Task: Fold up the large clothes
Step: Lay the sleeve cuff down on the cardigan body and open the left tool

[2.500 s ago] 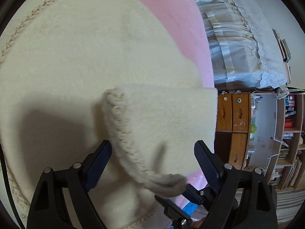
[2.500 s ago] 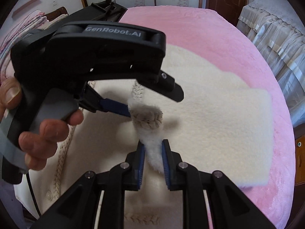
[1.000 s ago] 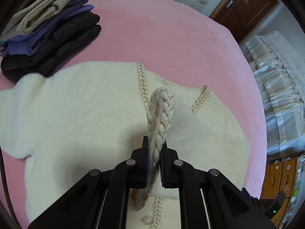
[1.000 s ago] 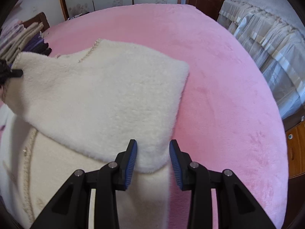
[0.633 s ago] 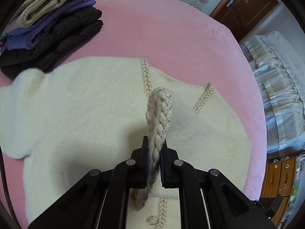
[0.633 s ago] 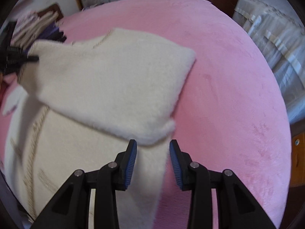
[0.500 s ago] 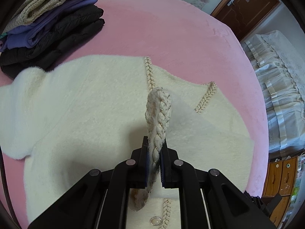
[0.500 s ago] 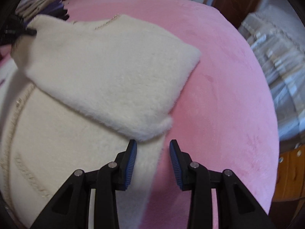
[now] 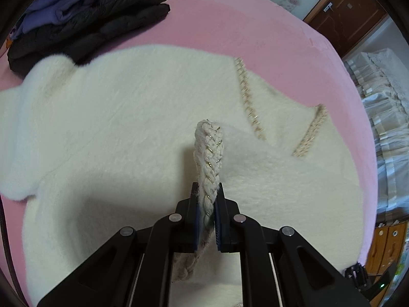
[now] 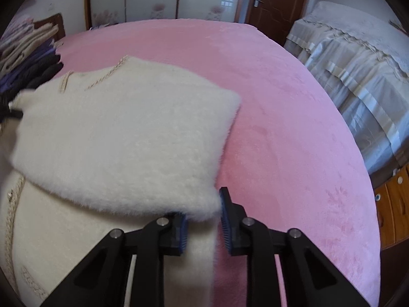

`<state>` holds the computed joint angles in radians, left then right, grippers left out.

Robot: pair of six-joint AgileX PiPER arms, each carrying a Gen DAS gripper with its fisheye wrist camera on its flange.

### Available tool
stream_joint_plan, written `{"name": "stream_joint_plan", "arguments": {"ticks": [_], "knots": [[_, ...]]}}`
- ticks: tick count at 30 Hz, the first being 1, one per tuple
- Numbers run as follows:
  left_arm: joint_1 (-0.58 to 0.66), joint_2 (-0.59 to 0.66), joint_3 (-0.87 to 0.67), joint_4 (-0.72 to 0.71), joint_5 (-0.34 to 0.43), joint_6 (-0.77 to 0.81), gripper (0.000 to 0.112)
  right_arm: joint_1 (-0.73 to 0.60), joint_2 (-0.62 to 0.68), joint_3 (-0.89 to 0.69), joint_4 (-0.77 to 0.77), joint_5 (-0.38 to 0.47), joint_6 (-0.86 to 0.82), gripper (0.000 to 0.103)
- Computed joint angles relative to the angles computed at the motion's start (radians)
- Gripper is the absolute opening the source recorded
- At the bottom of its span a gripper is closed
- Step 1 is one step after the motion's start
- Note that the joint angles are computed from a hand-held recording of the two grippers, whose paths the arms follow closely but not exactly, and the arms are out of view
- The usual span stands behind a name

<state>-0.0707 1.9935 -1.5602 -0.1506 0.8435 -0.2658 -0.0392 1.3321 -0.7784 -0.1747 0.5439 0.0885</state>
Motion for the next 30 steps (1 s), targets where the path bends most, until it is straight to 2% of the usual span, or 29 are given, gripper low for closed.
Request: {"name": "stream_joint_plan", "arguments": {"ticks": [4, 6, 7, 9, 10, 11, 12, 14, 15, 17, 19, 22, 25, 27, 28, 29, 30], "knots": [[-0.018, 0.033, 0.023, 0.042, -0.066, 0.02, 0.008, 0.027, 0.065, -0.006, -0.052, 0.0, 0.086, 0.023], [-0.013, 0.044, -0.001, 0.021, -0.046, 0.046, 0.012, 0.033, 0.074, -0.031, -0.05, 0.037, 0.081, 0.024], [0.004, 0.049, -0.012, -0.019, -0.033, 0.078, 0.017, 0.027, 0.074, -0.044, -0.029, 0.057, 0.052, 0.026], [0.056, 0.058, -0.039, -0.154, 0.016, 0.177, 0.037, 0.0, 0.06, -0.073, 0.049, 0.123, -0.055, 0.029], [0.075, 0.062, -0.053, -0.195, 0.04, 0.202, 0.057, -0.02, 0.051, -0.092, 0.086, 0.167, -0.111, 0.032], [0.094, 0.066, -0.072, -0.223, 0.064, 0.214, 0.07, -0.034, 0.045, -0.111, 0.112, 0.208, -0.148, 0.034], [0.107, 0.067, -0.077, -0.233, 0.066, 0.223, 0.071, -0.06, 0.035, -0.143, 0.151, 0.267, -0.196, 0.037], [0.125, 0.091, -0.119, -0.243, 0.091, 0.239, 0.071, -0.11, 0.016, -0.201, 0.237, 0.356, -0.289, 0.037], [0.132, 0.113, -0.155, -0.241, 0.113, 0.235, 0.071, -0.126, 0.0, -0.216, 0.268, 0.373, -0.317, 0.037], [0.138, 0.157, -0.22, -0.246, 0.153, 0.237, 0.07, -0.152, 0.0, -0.27, 0.309, 0.393, -0.343, 0.04], [0.131, 0.193, -0.273, -0.241, 0.182, 0.255, 0.067, -0.163, 0.055, -0.349, 0.331, 0.386, -0.325, 0.041], [0.102, 0.258, -0.375, -0.222, 0.233, 0.277, 0.043, -0.142, 0.218, -0.492, 0.28, 0.351, -0.207, 0.041], [0.077, 0.295, -0.431, -0.19, 0.252, 0.253, 0.041, -0.136, 0.392, -0.62, 0.27, 0.312, -0.16, 0.041], [0.078, 0.307, -0.447, -0.192, 0.261, 0.246, 0.031, -0.153, 0.516, -0.725, 0.299, 0.346, -0.145, 0.041], [0.082, 0.309, -0.451, -0.202, 0.266, 0.245, 0.025, -0.168, 0.577, -0.789, 0.314, 0.395, -0.132, 0.041], [0.092, 0.297, -0.43, -0.221, 0.259, 0.256, 0.018, -0.193, 0.624, -0.836, 0.365, 0.428, -0.137, 0.041], [0.098, 0.295, -0.424, -0.238, 0.259, 0.262, 0.016, -0.219, 0.647, -0.856, 0.431, 0.439, -0.165, 0.041]]}}
